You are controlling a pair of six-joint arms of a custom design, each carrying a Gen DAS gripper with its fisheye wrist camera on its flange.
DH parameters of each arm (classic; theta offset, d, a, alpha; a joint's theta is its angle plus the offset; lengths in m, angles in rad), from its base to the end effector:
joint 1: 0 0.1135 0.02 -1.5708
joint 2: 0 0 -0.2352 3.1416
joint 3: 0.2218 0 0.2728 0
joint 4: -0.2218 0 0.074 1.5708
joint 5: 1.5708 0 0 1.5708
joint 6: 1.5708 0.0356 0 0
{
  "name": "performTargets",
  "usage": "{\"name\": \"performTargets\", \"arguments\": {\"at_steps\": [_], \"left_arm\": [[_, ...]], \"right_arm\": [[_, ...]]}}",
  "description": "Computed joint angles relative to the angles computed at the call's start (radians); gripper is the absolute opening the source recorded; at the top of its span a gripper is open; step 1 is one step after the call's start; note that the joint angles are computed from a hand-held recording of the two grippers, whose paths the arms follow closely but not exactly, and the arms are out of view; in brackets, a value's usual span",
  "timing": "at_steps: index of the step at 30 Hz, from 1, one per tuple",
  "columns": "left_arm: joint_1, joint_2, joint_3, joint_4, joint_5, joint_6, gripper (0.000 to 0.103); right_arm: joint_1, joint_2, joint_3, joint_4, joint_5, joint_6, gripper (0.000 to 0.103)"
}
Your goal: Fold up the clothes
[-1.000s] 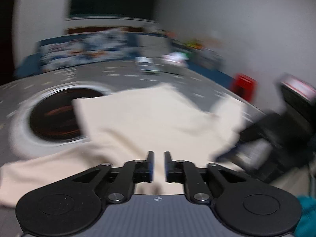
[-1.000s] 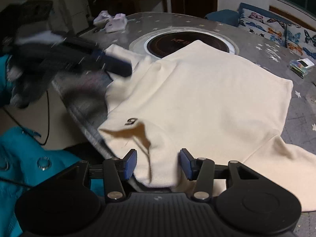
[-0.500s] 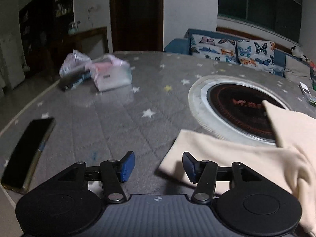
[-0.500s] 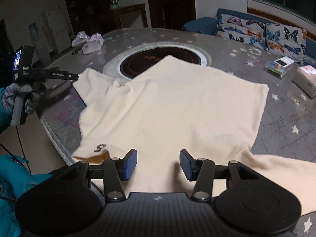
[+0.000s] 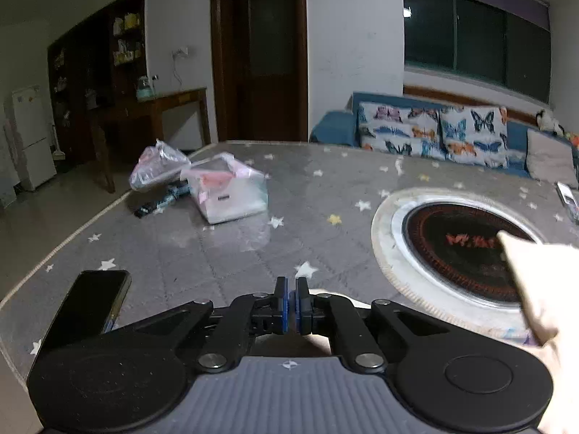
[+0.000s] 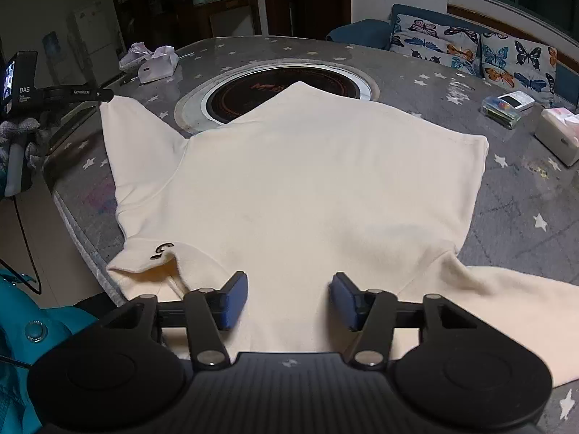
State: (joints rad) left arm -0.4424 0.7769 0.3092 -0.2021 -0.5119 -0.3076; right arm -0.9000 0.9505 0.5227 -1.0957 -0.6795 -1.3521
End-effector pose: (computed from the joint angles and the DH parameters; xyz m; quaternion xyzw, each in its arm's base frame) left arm 0.1875 -0.0695 0.1468 -0.0513 0.8763 0.0578 0.4754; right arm 0.1139 -0.1076 0.1475 -0.2189 0.9168 0.1232 0.3103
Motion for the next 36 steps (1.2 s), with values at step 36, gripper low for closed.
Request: {"name": "performTargets", "arguments": {"at_steps": [36], "left_arm": [[-0.325,0.556,0.276,0.253,0.457,-0.075,0.008]], "right_arm": [[0.002,0.107,0.043,0.272,-0.07,0.256,0.057]]}}
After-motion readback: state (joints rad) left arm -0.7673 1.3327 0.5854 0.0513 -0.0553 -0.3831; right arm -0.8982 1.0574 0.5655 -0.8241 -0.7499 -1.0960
